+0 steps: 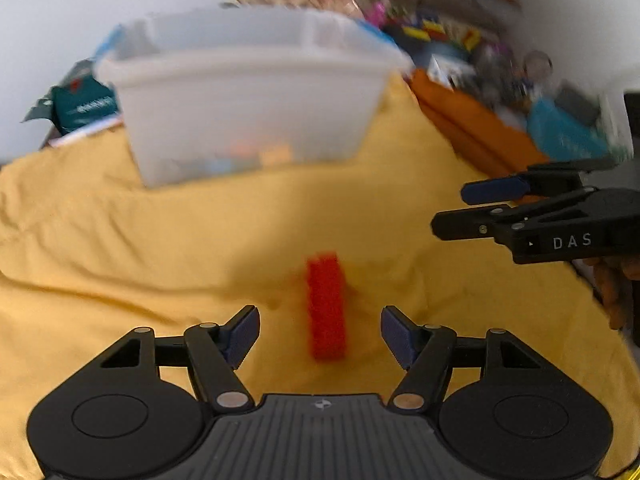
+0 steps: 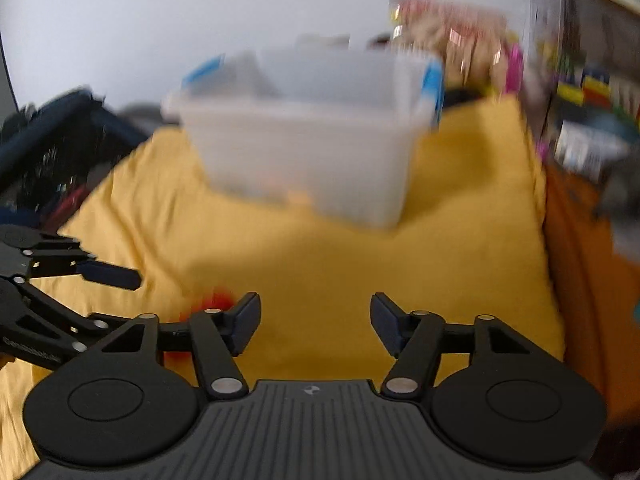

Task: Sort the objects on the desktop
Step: 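Grasp the long red brick with the left tool while the right tool grasps the small yellow piece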

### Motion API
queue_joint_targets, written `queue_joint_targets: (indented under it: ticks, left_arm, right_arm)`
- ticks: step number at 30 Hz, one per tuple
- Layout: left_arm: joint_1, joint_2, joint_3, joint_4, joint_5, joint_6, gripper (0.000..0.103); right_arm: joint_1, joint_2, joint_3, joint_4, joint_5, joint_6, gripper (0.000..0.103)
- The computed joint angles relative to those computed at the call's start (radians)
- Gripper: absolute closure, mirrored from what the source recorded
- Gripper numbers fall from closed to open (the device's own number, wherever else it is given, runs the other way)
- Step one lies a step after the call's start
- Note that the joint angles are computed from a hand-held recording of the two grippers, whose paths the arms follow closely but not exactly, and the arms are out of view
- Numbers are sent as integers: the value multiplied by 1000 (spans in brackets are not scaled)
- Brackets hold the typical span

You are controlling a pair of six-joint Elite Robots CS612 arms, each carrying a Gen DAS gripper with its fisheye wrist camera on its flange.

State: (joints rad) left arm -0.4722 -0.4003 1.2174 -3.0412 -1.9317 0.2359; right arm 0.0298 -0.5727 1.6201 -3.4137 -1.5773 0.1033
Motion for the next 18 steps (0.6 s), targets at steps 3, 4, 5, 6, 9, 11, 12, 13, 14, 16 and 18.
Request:
queue_joint_targets:
  ticks: [3, 4, 5, 6, 9, 11, 12, 13, 14, 16, 18]
  left_arm:
    - [-11, 11, -4, 2, 24, -8, 39]
    - [-12, 16, -11, 7, 27, -18, 44]
    - [-15, 23, -23, 19, 29, -27, 49]
    - [-16, 29, -33, 27, 27, -30, 53]
    - [-13, 41, -49, 22, 29, -54, 78]
    - [-7, 48, -59, 15, 18, -75, 78]
    - [-5, 47, -57, 9, 23, -71, 78]
    - [-1, 45, -55, 10, 25, -66, 78]
    - [2, 43, -54, 13, 27, -66, 78]
    - [9, 37, -47, 4, 41, -72, 78]
    - [17, 35, -50, 2, 39, -92, 78]
  right_arm:
    - [4, 0, 11, 3, 3, 9, 42]
    - [5, 1, 14, 2, 4, 13, 42]
    - [6, 0, 15, 4, 5, 15, 42]
    - [9, -1, 14, 8, 4, 13, 42]
    - [9, -3, 10, 24, 10, 8, 42]
    - [8, 6, -6, 33, 22, 3, 42]
    - [8, 10, -13, 37, 33, -3, 42]
    - [8, 15, -20, 38, 42, -13, 42]
    - [10, 22, -36, 49, 49, -30, 42]
    - [16, 39, -69, 76, 65, -55, 42]
    - [24, 57, -101, 95, 71, -79, 42]
